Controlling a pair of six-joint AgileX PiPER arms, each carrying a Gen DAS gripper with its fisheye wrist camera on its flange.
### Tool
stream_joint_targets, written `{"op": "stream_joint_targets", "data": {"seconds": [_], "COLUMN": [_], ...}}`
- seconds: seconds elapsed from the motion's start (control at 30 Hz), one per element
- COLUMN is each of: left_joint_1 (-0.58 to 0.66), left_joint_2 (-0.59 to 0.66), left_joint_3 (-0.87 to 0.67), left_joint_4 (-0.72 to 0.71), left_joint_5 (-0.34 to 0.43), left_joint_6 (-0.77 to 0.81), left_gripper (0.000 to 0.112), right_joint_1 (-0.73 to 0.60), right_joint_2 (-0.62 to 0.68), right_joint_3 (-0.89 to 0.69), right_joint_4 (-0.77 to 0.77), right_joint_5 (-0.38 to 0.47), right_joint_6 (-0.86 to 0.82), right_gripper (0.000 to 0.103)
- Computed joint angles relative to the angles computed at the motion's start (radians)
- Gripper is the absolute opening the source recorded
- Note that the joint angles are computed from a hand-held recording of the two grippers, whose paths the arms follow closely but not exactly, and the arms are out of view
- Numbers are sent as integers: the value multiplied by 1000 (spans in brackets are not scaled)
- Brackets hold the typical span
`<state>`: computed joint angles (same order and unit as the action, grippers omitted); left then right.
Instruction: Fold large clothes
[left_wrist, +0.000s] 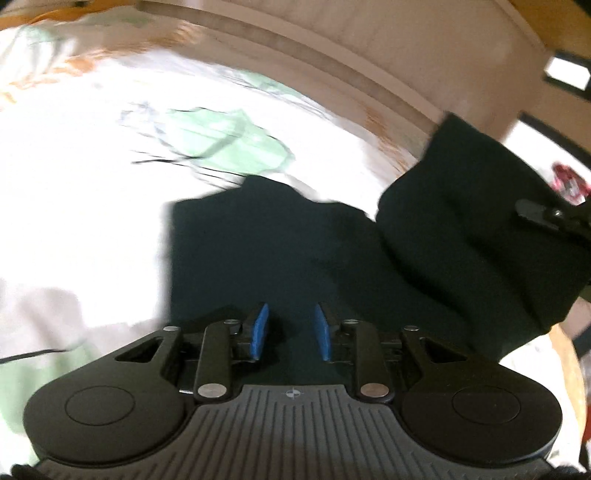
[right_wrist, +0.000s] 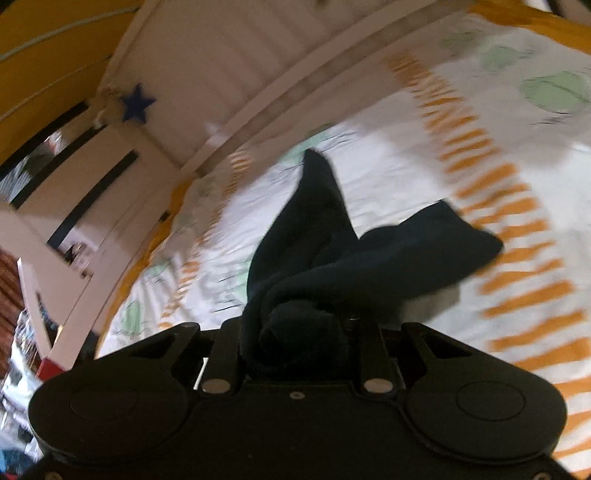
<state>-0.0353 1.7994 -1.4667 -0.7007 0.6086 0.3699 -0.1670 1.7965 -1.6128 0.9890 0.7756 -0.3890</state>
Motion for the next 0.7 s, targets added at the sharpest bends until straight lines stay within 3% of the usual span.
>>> {"op": "stream_joint_targets", "data": {"seconds": [0.17,0.47,0.57,0.63,0.7], "left_joint_1": [90,168,189,203,219], "left_joint_2": [-69,-164,-164,-165,-176], "left_joint_3": [92,236,238,230,230], "left_joint_4": [-37,-103,-101,-110,-136], "left_joint_5": [-55,-157,-163,-153,-147], "left_joint_6": [14,-10,-25,-25,1], "left_gripper": [28,29,29,29,29], "right_joint_1": [200,511,567,569,559], "right_joint_2": [106,320,345,334,311], "right_joint_3": [-150,-362,-356,-313,-274], "right_joint_4": [-217,-741,-853,-770,-653], "right_joint_5": [-39,-57,-85,-129,-142], "right_joint_6": [135,406,410,275,137], "right_gripper": [33,37,50,80,87]}}
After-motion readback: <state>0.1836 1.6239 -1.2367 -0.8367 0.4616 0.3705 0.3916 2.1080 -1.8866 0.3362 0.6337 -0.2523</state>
